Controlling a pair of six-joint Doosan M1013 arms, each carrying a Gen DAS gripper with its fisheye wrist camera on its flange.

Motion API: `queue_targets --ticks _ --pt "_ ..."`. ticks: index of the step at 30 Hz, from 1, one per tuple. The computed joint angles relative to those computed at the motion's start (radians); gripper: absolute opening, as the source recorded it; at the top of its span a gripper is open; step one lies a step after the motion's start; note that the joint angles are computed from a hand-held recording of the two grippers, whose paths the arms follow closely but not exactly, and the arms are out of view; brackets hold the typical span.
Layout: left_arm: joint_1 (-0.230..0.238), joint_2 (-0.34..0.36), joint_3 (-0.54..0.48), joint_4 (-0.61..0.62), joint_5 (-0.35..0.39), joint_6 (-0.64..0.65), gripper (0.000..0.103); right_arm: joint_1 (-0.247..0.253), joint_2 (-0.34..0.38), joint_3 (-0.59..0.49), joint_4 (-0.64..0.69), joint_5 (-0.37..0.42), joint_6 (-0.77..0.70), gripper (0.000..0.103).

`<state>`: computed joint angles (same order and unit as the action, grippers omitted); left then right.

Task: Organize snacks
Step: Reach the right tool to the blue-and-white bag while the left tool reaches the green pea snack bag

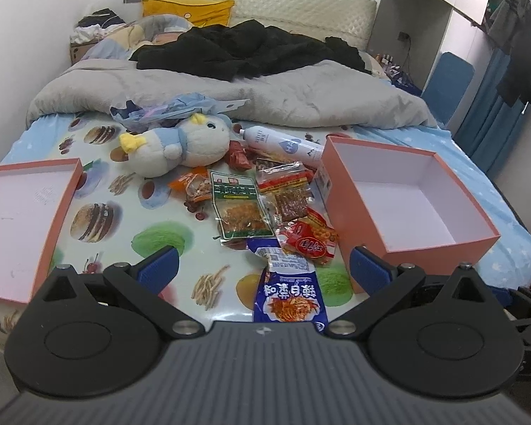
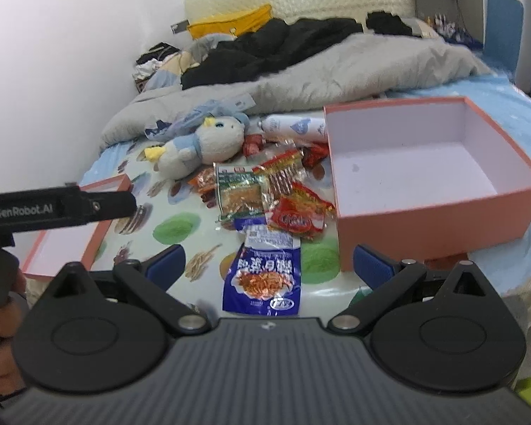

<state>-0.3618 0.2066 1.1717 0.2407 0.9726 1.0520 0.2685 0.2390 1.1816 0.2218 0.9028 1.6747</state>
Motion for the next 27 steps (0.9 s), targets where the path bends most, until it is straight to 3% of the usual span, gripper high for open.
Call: queue_targets --ticks 8,14,18,27 --pt "0.025 0.045 -0.002 0.004 -0.013 -0.017 0.103 0.004 0.024 -0.003 -0.015 0.011 0.006 0.103" --pt "0.053 0.094 -0.017 -0.044 0.003 0.083 0.103 0.008 0.044 0.002 0.066 -0.012 -0.082 0.103" --pt "0.093 0.124 -0.028 -0.151 0.006 0.105 0.103 0.022 0.075 -0.023 0.05 0.007 -0.111 0.103" --pt "0.146 0.196 -0.079 -0.231 -0.009 0.139 0.103 0.047 0.162 -0.096 0.0 0.065 -0.092 0.103"
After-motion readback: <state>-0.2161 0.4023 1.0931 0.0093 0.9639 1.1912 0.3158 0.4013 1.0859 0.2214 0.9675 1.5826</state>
